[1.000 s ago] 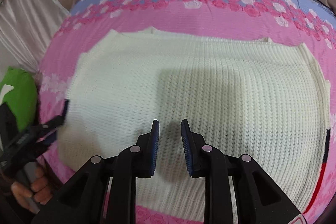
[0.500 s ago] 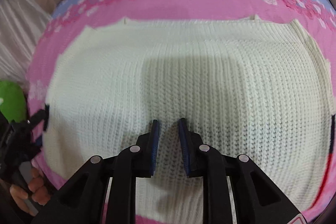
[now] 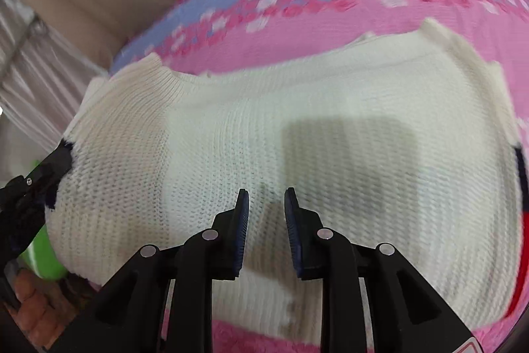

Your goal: Fold small clothes

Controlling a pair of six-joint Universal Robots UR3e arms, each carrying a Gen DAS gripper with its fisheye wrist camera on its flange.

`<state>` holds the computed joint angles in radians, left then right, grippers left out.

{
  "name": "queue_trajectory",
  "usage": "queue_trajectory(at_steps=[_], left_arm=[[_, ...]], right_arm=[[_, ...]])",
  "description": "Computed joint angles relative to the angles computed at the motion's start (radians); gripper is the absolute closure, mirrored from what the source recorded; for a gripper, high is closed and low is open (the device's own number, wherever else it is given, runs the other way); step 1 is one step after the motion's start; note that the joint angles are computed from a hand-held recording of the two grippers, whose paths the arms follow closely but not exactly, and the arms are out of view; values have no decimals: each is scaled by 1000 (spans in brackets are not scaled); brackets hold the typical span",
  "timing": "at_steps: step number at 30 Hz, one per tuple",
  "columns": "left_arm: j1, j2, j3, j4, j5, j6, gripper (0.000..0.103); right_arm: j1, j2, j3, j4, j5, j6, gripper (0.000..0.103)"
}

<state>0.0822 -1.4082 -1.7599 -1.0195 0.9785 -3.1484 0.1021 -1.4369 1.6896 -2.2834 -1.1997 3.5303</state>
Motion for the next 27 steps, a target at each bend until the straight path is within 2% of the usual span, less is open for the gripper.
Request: queue_trajectory(at_steps=[2, 5, 7, 9, 10, 11, 12, 13, 14, 15, 18, 21, 27], left_arm=[[-170, -116, 113, 43, 26, -43, 86], [-373, -301, 260, 84, 120, -67, 84], [-484, -441, 367, 43, 201, -74, 81], [-552, -492, 403, 10, 306, -100, 78], [-560, -468, 368, 26, 327, -102, 73], [-546, -404, 292, 64, 310, -86, 53], [-531, -361, 245, 88, 308, -70, 36], [-516, -293, 175, 124, 329, -49, 33], [-495, -225, 111, 143, 350, -8, 30], [-456, -189, 81, 129, 349, 41, 27], [-367, -85, -21, 56, 321, 145, 27], [-316, 9, -139, 7, 314, 211, 26], [-264, 79, -338, 71, 307, 150, 26]], right_arm=[[-93, -149, 129, 4, 44, -26, 80], [-281, -374, 282, 108, 90, -109, 74], [-436, -517, 362, 225, 123, -190, 70], [-547, -612, 394, 335, 112, -248, 70], [-604, -658, 399, 399, 115, -286, 70], [-645, -691, 397, 442, 126, -314, 69], [-681, -726, 398, 477, 147, -336, 62], [-718, -757, 390, 518, 181, -364, 56], [-737, -769, 378, 542, 211, -380, 42], [-732, -751, 361, 538, 244, -382, 32], [-621, -591, 309, 413, 289, -314, 27], [-472, -377, 224, 298, 278, -251, 25], [-303, -110, 105, 263, 302, -182, 25]])
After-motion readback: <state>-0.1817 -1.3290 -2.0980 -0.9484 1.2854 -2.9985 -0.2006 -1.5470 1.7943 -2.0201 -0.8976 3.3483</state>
